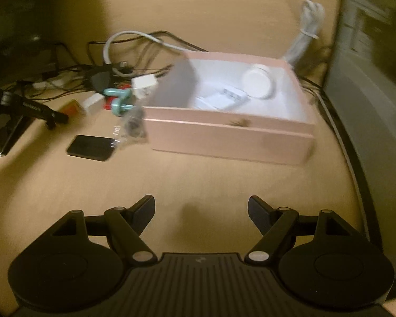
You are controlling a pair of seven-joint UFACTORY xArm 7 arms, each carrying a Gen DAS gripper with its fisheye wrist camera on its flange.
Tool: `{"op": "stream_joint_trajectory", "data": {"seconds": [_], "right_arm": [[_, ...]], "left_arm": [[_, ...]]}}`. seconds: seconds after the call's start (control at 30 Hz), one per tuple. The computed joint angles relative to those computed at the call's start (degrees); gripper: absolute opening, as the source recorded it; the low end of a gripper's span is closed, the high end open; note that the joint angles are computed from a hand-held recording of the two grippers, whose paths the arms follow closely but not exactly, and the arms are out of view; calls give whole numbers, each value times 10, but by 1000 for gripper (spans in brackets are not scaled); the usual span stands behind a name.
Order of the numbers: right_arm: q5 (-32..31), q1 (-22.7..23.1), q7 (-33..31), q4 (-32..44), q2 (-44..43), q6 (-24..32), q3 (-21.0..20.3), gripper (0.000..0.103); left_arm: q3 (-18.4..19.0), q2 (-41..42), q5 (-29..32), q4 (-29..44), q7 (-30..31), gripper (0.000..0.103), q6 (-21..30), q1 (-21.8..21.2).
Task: Organize rigid objects
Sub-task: 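Grasp the yellow-handled screwdriver with the left tool, then grasp the black slab with the right tool while the left tool lifts the screwdriver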
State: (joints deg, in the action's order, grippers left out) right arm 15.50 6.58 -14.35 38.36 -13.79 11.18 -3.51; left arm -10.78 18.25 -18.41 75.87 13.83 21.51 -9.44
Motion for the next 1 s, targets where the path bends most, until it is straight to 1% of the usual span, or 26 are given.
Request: {"op": "stream_joint_trajectory", "data": {"seconds": [0.07, 0.1, 0.17, 0.2, 0.23, 0.27, 0.3, 0.33, 0.4, 0.43, 0.47, 0.5, 0.53, 0.6, 0.63, 0.7, 0.73, 0.77, 0.83, 0.87, 0.9, 0.93, 1.0], "right_arm": [[19, 23, -23, 11, 15, -12, -5, 80], [34, 36, -39, 19, 24, -17, -8, 81], [67, 60, -75, 36, 42, -18, -11, 81], [91, 73, -102, 46, 52, -16, -13, 81], [115, 82, -126, 57, 63, -14, -11, 81], [136, 88, -148, 70, 77, -11, -7, 81], [143, 86, -154, 81, 88, -8, 3, 81], [148, 84, -156, 92, 101, -6, 13, 81], [166, 80, -167, 114, 126, 0, 32, 82], [183, 78, -179, 127, 138, 5, 43, 82], [195, 74, -186, 135, 147, 8, 53, 82], [202, 71, -189, 144, 157, 11, 64, 85], [196, 69, -181, 149, 169, -2, 74, 89], [155, 69, -140, 159, 192, -34, 87, 94], [123, 74, -113, 166, 205, -49, 88, 95], [46, 93, -46, 180, 228, -66, 69, 101], [30, 93, -30, 189, 238, -69, 70, 101], [13, 97, -12, 198, 246, -71, 67, 101], [-5, 89, 4, 209, 255, -67, 76, 99], [-14, 84, 11, 211, 257, -69, 81, 92], [-9, 67, 1, 210, 255, -72, 100, 90], [-7, 50, -8, 211, 253, -63, 117, 90], [2, 26, -29, 200, 243, -63, 141, 90]], "left_arm": [[-8, -36, -23, -53, -16, 32, -24, -5], [-7, -57, -28, -85, -36, 32, -44, -14], [-1, -86, -23, -128, -78, 32, -71, -30], [4, -105, -16, -157, -111, 32, -89, -41], [9, -110, -6, -168, -134, 32, -99, -48], [18, -124, 18, -187, -174, 32, -111, -58], [28, -138, 57, -207, -222, 32, -120, -69], [41, -151, 110, -229, -279, 32, -142, -77], [52, -175, 210, -259, -387, 32, -150, -79], [51, -186, 239, -271, -419, 32, -152, -73], [48, -195, 252, -281, -436, 32, -151, -66], [45, -202, 261, -290, -447, 32, -151, -60], [41, -211, 274, -298, -464, 32, -149, -52], [36, -220, 284, -303, -477, 32, -139, -41], [33, -224, 287, -305, -482, 32, -132, -38], [27, -232, 298, -309, -492, 32, -125, -31], [25, -234, 302, -310, -495, 32, -123, -28], [23, -236, 306, -311, -496, 32, -122, -27], [21, -236, 307, -312, -495, 32, -124, -26], [19, -236, 311, -314, -500, 32, -126, -24], [18, -235, 311, -314, -501, 32, -129, -24], [20, -235, 305, -317, -498, 32, -136, -25], [31, -231, 251, -320, -455, 32, -152, -43]]}}
